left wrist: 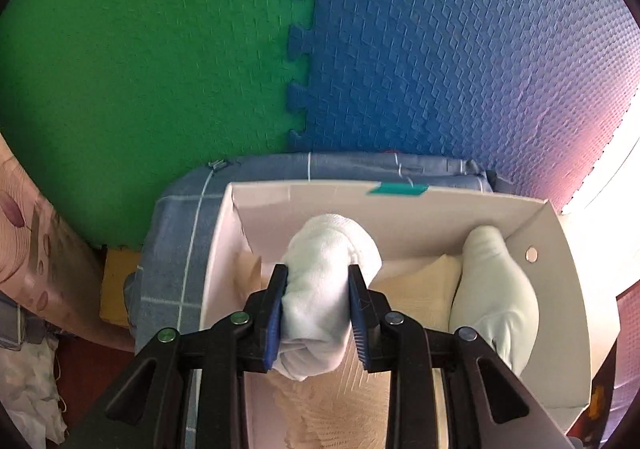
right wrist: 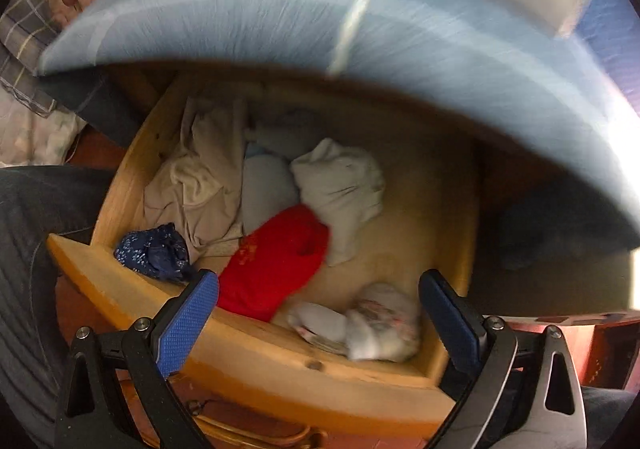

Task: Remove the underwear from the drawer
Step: 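Open the left gripper over the box while the right tool lowers toward the red sock, then close the right gripper on the red sock and lift it from the drawer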

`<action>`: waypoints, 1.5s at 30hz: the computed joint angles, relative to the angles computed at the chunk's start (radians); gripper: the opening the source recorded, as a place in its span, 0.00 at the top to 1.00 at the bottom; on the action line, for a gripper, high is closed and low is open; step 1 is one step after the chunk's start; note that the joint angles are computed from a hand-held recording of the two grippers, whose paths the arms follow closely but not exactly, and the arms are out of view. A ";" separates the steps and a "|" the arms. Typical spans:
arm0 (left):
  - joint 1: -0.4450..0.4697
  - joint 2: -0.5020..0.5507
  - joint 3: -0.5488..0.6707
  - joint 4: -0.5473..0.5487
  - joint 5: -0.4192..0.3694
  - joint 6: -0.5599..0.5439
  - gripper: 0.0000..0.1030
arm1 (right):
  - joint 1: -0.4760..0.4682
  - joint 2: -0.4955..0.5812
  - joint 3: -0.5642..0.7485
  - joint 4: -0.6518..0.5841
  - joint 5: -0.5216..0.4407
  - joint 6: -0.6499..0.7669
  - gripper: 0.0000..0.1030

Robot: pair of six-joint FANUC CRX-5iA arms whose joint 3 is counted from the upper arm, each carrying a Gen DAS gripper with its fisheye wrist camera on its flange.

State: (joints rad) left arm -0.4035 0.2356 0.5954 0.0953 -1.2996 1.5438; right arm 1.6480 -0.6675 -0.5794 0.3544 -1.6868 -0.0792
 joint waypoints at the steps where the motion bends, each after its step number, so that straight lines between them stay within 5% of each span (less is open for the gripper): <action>1: -0.010 0.008 0.021 -0.025 -0.012 -0.002 0.72 | -0.062 0.024 0.000 -0.032 0.044 0.044 0.04; 9: -0.015 0.055 0.072 -0.021 -0.057 -0.033 0.71 | -0.379 0.097 0.005 -0.267 0.236 0.208 0.06; 13: -0.026 0.074 0.103 -0.040 -0.082 -0.042 0.71 | -0.446 0.112 -0.001 -0.323 0.305 0.253 0.20; 15: -0.029 0.078 0.109 -0.043 -0.087 -0.040 0.71 | -0.461 0.126 -0.002 -0.338 0.333 0.269 0.32; 16: -0.028 0.080 0.111 -0.042 -0.090 -0.038 0.71 | -0.471 0.125 -0.006 -0.353 0.354 0.274 0.47; 18: -0.029 0.084 0.117 -0.048 -0.096 -0.031 0.71 | -0.475 0.121 -0.013 -0.360 0.382 0.274 0.54; 23: -0.043 0.093 0.140 -0.084 -0.114 -0.015 0.65 | -0.402 0.098 -0.035 -0.299 0.381 0.221 0.66; 28: -0.050 0.044 0.087 -0.117 -0.049 0.008 0.45 | -0.269 -0.007 -0.071 -0.230 0.316 0.076 0.68; 36: -0.009 -0.085 -0.054 -0.044 0.101 0.003 0.45 | -0.022 -0.141 -0.102 -0.112 0.177 -0.169 0.68; 45: -0.025 -0.192 -0.106 -0.106 0.148 0.023 0.44 | 0.284 -0.249 -0.100 -0.001 -0.040 -0.443 0.68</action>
State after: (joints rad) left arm -0.4288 0.0435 0.4898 -0.0104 -1.1520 1.5665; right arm 1.9324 -0.9163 -0.6796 0.3532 -1.7268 -0.5225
